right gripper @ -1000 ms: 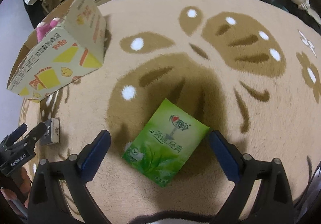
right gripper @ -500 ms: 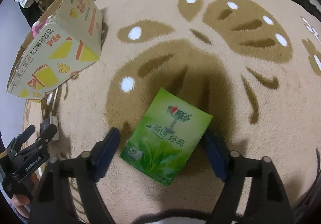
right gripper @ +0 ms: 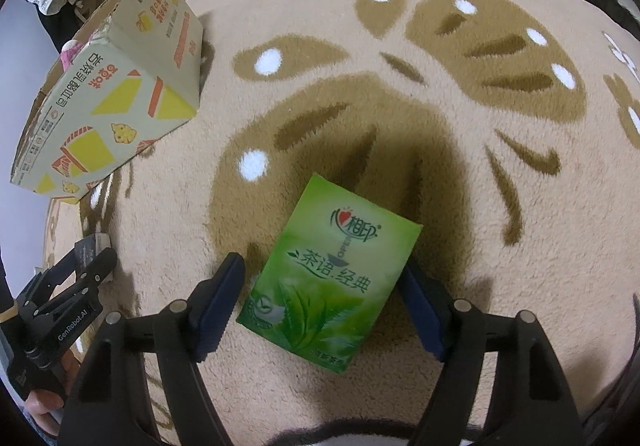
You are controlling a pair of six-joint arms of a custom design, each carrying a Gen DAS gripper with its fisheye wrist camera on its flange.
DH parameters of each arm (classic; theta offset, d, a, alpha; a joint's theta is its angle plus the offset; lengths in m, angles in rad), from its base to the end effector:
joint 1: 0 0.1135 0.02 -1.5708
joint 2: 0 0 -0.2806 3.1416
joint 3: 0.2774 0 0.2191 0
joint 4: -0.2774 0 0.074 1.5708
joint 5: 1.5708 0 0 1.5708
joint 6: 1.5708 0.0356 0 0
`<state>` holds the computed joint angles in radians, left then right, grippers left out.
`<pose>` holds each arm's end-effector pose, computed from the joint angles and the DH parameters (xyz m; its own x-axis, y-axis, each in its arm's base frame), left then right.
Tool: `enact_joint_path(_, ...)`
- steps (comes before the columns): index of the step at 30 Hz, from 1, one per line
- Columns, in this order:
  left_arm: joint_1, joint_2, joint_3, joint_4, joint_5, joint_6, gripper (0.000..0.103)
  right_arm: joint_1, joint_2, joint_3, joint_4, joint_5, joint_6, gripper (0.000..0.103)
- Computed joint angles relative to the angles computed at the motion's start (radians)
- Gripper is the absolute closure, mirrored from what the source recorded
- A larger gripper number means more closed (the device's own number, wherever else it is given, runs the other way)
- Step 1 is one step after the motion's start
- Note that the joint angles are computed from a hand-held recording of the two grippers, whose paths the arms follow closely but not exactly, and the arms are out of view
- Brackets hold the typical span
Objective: Organize soft objects
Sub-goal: 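Close the left tool on the Face tissue pack while the right tool grips the green tea box, then lift the Face pack and green tea box and carry both over the cardboard box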
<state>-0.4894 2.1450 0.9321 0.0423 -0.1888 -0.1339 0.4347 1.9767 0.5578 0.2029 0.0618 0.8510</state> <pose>0.3075 -0.1562 0.0724 -0.8586 0.3088 -0.4092 0.2851 0.9510 0.1193 0.2368 0.1075 0.0694 -0.8621 0.4272 -0.2726 0.3753 0.8997 0.2230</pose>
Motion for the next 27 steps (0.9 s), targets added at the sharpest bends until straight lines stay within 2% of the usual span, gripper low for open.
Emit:
enact_joint_path(10, -0.019, -0.006, 0.007, -0.009, -0.009, -0.015, 0.037, 0.018, 0.041, 0.04, -0.017, 0.018, 0.008, 0.021)
enact_joint_path(14, -0.004, -0.018, -0.001, -0.011, -0.004, -0.002, 0.037, 0.014, 0.035, 0.022, -0.004, 0.023, 0.026, 0.029)
enact_joint_path(27, -0.01, -0.053, -0.024, -0.026, -0.016, -0.003, 0.037, 0.001, 0.039, 0.038, -0.007, 0.045, 0.04, 0.034)
